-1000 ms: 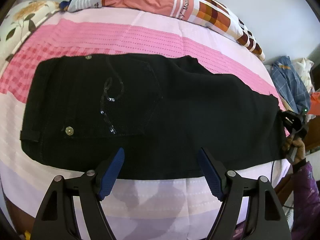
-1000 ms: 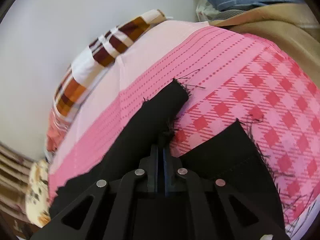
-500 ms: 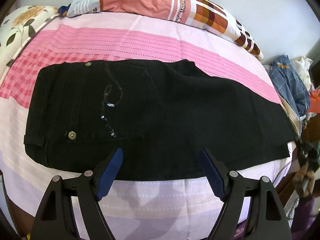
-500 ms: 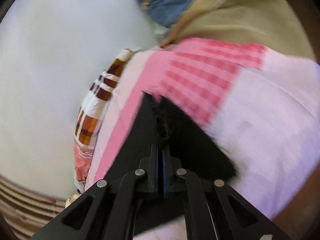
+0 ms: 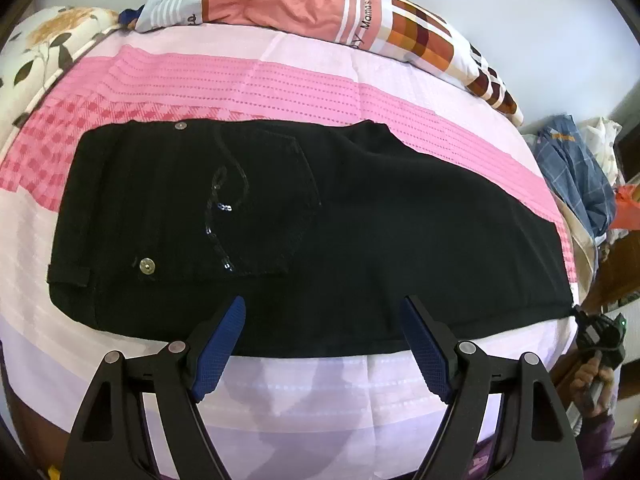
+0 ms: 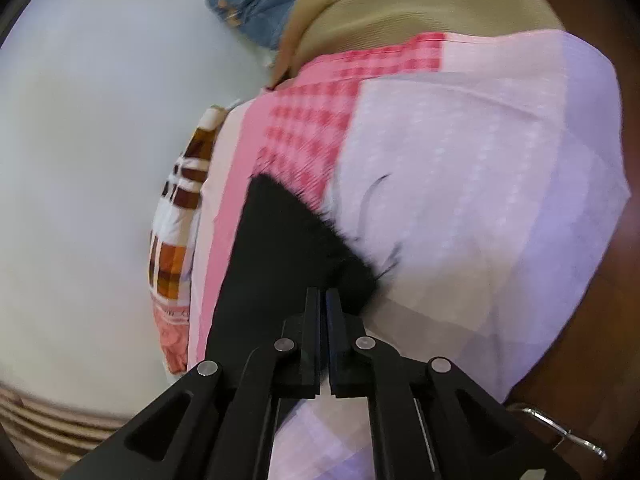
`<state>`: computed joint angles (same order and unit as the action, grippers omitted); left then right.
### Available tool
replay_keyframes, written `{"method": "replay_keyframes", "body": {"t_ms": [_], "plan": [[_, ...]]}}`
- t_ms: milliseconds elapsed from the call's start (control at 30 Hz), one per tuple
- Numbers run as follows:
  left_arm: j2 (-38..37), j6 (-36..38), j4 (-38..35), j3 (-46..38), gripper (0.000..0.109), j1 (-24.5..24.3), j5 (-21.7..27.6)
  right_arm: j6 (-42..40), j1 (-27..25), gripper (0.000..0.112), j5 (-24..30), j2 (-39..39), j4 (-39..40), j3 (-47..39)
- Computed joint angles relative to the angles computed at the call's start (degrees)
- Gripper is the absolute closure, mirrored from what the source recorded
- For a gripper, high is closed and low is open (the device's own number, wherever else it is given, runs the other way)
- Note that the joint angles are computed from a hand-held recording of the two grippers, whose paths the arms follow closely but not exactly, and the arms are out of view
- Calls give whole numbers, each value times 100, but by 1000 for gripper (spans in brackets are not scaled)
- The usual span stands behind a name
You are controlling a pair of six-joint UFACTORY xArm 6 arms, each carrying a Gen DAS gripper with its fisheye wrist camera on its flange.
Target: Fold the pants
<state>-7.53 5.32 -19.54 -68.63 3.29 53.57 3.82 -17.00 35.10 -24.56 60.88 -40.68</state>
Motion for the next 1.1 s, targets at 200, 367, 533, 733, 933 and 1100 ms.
{"method": "replay_keyframes", "body": {"t_ms": [200, 367, 533, 733, 933, 1100], "plan": [[-61, 43, 64, 130, 29, -72, -60, 36, 409, 99, 299, 410, 294, -173], [-53, 26, -11, 185, 29, -38, -29, -185, 666, 85, 96, 631, 802, -345], [-61, -5, -90, 231, 29, 19, -18, 402, 951, 101, -21, 935, -167, -696], [-106, -30, -78, 261, 29, 60, -43, 689, 937, 109, -101, 465, -660, -408], [-181, -45, -115, 293, 29, 146, -85, 1017, 867, 110, 33, 42, -1231, -161], [-160, -34, -137, 299, 29, 151, -32, 795, 704, 111, 96, 139, -599, 53]]}}
